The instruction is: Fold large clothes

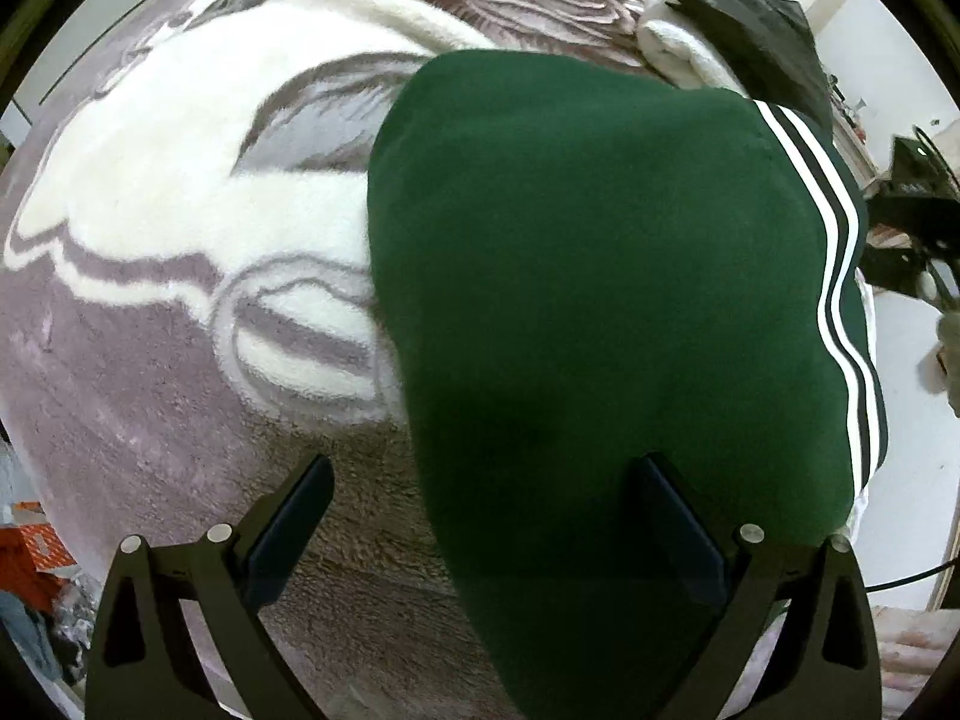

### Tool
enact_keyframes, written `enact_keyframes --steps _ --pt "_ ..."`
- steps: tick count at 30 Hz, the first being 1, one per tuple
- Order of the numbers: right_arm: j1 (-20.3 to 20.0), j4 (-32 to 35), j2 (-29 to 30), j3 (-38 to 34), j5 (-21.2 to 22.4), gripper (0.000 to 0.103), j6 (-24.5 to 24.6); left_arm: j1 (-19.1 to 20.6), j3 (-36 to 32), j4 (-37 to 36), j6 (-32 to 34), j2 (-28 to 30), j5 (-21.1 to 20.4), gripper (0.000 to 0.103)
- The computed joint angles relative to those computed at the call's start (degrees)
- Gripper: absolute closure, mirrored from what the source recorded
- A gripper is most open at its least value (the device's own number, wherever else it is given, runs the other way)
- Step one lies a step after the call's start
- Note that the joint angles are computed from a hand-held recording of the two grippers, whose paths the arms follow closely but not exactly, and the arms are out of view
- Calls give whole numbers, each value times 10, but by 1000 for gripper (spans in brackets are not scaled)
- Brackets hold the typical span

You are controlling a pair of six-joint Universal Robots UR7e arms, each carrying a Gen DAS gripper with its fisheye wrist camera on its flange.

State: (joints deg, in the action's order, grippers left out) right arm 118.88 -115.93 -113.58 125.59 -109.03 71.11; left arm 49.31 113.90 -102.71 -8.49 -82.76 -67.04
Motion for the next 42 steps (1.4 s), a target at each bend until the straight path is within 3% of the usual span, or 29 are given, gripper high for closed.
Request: enact_keyframes --steps 4,6,9,12,13,15,17,20,22,24,25,28,30,31,32,33,34,36,39,42 --pt "140 -7 -14 0 -67 36 124 -11 11 -6 -7 -11 12 0" --pt "200 -9 -25 17 -62 36 199 -15 15 0 -26 -19 16 0" --pt "244 -60 -19 58 -28 36 259 -20 23 11 -52 -31 22 0" --pt "233 -160 16 109 9 36 242 -30 32 16 -58 -40 34 0" --pt "230 -165 38 108 4 46 233 -33 35 16 -55 -43 38 0" --pt "232 -131 82 83 -16 95 256 -39 41 15 -49 -45 47 0" --pt "275 -114 105 51 -84 96 320 -41 44 9 -43 -48 48 0" --pt "326 -21 134 -19 -148 98 402 -39 43 2 -43 -51 41 0" --pt "346 69 135 -49 -161 100 467 -35 44 0 -49 -52 30 0" --pt "333 96 115 -30 -138 100 493 -28 46 -5 -52 -48 13 0" --pt "307 95 104 -9 -109 100 475 -27 48 -7 -53 -47 11 0" --pt "215 51 92 40 -18 100 350 -26 50 1 -60 -40 15 0" --pt "194 30 87 40 8 99 314 -21 45 6 -67 -43 13 0" --pt "192 35 88 27 14 90 299 -19 43 7 -67 -46 13 0" --pt "197 51 92 10 12 85 293 -17 41 9 -67 -49 16 0" --pt "208 84 105 -20 -2 62 288 -16 40 12 -68 -52 17 0" --pt "216 106 118 -43 -20 30 279 -13 38 15 -68 -53 18 0" --pt "222 139 150 -90 -57 9 224 -8 34 16 -70 -55 17 0" --pt "188 176 190 -132 -72 9 98 -8 34 15 -77 -56 15 0" --pt "144 186 208 -129 -86 9 -31 -7 32 9 -82 -50 6 0"
